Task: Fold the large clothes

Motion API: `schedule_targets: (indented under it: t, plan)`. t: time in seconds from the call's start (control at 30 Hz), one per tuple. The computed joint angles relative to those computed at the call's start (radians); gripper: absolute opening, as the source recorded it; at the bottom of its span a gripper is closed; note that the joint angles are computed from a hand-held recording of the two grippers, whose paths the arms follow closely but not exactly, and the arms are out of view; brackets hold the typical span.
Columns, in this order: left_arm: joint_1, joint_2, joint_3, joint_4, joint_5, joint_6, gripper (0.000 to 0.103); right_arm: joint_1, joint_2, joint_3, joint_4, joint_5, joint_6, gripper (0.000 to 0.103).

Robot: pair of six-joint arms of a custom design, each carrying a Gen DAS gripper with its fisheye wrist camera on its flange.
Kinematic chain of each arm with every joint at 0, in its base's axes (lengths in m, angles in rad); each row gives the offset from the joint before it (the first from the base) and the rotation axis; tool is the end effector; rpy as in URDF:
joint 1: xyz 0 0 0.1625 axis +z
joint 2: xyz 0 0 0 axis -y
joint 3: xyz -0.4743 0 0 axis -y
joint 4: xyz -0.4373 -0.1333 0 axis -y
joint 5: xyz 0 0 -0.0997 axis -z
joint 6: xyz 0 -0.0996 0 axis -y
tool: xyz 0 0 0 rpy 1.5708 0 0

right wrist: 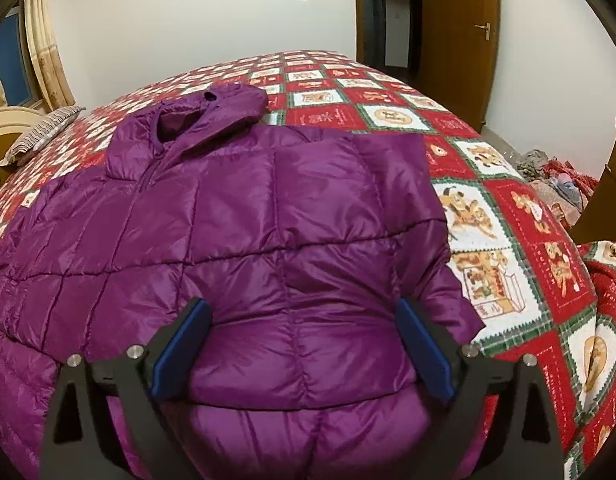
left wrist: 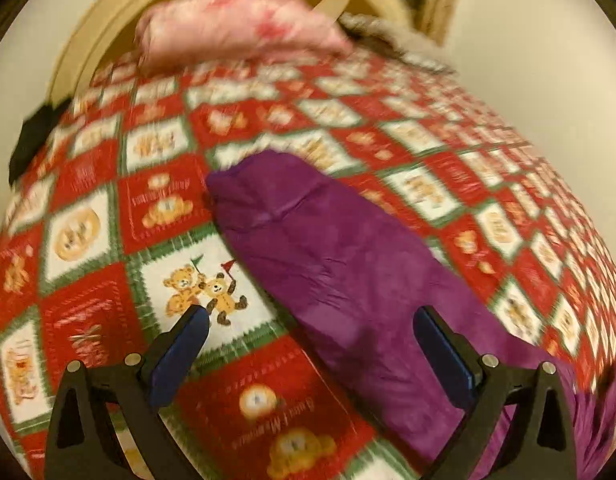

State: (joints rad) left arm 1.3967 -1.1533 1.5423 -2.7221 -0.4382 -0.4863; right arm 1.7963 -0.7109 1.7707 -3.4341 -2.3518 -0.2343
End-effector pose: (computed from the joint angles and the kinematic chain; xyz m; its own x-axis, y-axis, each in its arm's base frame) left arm 0.0992 -0.7264 0.4685 -0.5238 -0.8124 -0.2562 -0.1352 0.3762 -0.9166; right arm 0.2166 -0.6617 0.1132 -0.7475 0.1689 0.6425 -0.3380 0.7359 -0.5867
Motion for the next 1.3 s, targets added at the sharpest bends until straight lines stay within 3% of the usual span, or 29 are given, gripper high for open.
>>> schedule_targets:
  t: [0.1,0.17,0.2,0.3,0.33,0.37,0.5,0.63,0.77,1.0,1.1,1.2,1.3]
  plan:
    - [0.018,0.031,-0.027,0.001,-0.013,-0.005,0.099,0.000,0.003,-0.004,0.002,-0.005,-0.003,0.097]
    - [0.016,0.064,-0.041,-0.074,0.024,0.079,0.077,0.001,0.006,-0.006,0.002,-0.008,-0.004,0.097]
    - [0.017,0.072,-0.044,-0.101,0.021,0.114,0.072,0.001,0.007,-0.006,0.001,-0.010,-0.005,0.097]
    - [0.015,0.084,-0.033,-0.191,0.018,0.224,0.040,0.001,0.008,-0.008,0.001,-0.011,-0.007,0.098]
    - [0.018,0.082,-0.029,-0.210,-0.008,0.254,0.020,0.001,0.008,-0.008,0.000,-0.011,-0.007,0.098]
    - [0.022,0.076,-0.030,-0.208,-0.037,0.261,0.007,0.001,0.008,-0.008,0.000,-0.011,-0.006,0.098]
    - [-0.003,0.092,-0.040,-0.286,0.002,0.352,0.003,0.001,0.008,-0.007,-0.001,-0.010,-0.006,0.098]
    - [-0.062,0.133,-0.057,-0.550,0.043,0.636,0.002,-0.001,0.008,-0.006,-0.005,-0.003,-0.006,0.098]
    - [-0.152,0.183,-0.078,-0.851,0.014,0.997,0.002,-0.001,0.008,-0.005,-0.009,0.000,-0.006,0.098]
    - [-0.306,0.250,-0.022,-1.131,-0.148,1.394,0.003,-0.003,0.006,-0.002,-0.014,0.007,-0.002,0.098]
    - [-0.359,0.276,0.051,-1.159,-0.230,1.480,0.003,-0.003,0.005,-0.001,-0.015,0.008,-0.002,0.098]
    - [-0.393,0.285,0.162,-1.064,-0.303,1.425,0.003,-0.005,0.004,0.002,-0.018,0.014,0.001,0.098]
    - [-0.403,0.317,0.213,-1.008,-0.320,1.396,0.003,-0.005,0.004,0.003,-0.021,0.016,0.003,0.098]
